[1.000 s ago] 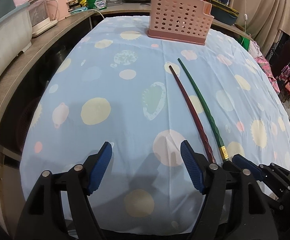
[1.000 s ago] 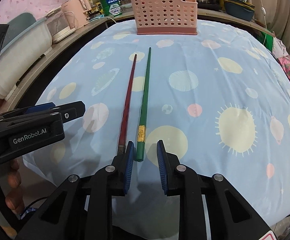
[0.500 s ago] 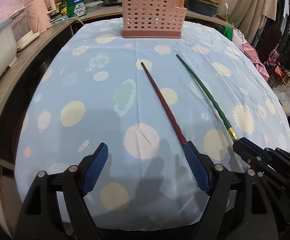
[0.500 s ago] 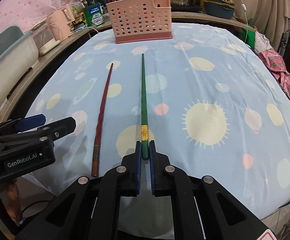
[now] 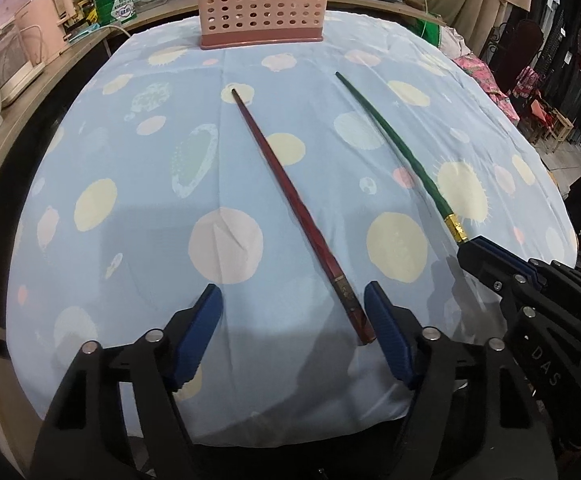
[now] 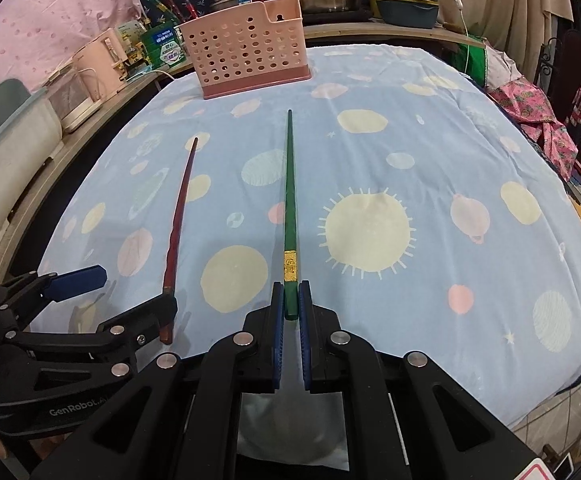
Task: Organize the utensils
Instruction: 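Grasp the green chopstick with the right tool while the left tool grasps the dark-red chopstick, then carry both chopsticks up and insert them into the pink basket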
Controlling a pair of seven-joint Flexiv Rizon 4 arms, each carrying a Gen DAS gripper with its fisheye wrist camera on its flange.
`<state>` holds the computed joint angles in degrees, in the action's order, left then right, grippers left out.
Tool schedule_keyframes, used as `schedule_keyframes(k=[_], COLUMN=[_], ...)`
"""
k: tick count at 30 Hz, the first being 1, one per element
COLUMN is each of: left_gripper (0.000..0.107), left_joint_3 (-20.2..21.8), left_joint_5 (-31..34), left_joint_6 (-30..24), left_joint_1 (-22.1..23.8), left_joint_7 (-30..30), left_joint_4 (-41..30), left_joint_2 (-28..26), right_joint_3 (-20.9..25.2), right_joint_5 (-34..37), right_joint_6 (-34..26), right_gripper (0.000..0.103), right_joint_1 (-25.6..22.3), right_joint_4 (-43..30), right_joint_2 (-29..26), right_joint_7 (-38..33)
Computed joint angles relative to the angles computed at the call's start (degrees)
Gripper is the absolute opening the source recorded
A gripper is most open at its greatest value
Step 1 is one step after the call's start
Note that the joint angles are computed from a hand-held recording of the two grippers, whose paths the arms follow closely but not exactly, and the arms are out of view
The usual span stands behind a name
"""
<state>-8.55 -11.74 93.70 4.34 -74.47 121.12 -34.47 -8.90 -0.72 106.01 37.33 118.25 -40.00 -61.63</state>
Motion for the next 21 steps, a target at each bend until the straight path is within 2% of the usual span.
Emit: schedule_keyframes(k=[1, 6, 9, 13, 17, 21], left_gripper=[0.062, 0.047, 0.034, 0.008, 0.007, 0.007], left_joint_3=[-1.41, -1.41, -1.62, -3.93, -5.53, -4.66], left_joint_5=[-0.32, -0.52, -0.54, -0.53, -0.1, 0.46], left_joint_6=[-0.31, 0.47, 0.84, 1.4, 1.72, 2.81], left_joint_1=[1.46, 1.94, 2.45, 4.97, 6.53, 5.77], left_joint_7=[0.12, -0.47, -0.82, -1.02, -0.87, -1.23], left_joint_4=[0.23, 0.67, 0.85, 1.4, 1.66, 1.67], left_joint_2=[-0.11, -0.08, -0.03, -0.09, -0.06, 0.38], right_joint_3=[0.24, 0.59, 0.65, 0.91, 0.78, 0.17], right_joint_5=[-0.06, -0.19, -0.37, -0.6, -0.48, 0.15], right_joint_6=[0.01, 0.04, 0.02, 0.04, 0.54, 1.13], right_gripper=[0.007, 0.007, 0.007, 0.007, 0.007, 0.007], right_joint_1=[-0.18, -0.43, -0.3, -0.32, -0.07, 0.62], right_joint_4=[0.02, 0.08, 0.09, 0.08, 0.21, 0.49], right_joint_2=[0.0, 0.05, 0.09, 0.1, 0.17, 0.39], right_joint_7=[-0.02, -0.14, -0.35, -0.65, -1.01, -1.45])
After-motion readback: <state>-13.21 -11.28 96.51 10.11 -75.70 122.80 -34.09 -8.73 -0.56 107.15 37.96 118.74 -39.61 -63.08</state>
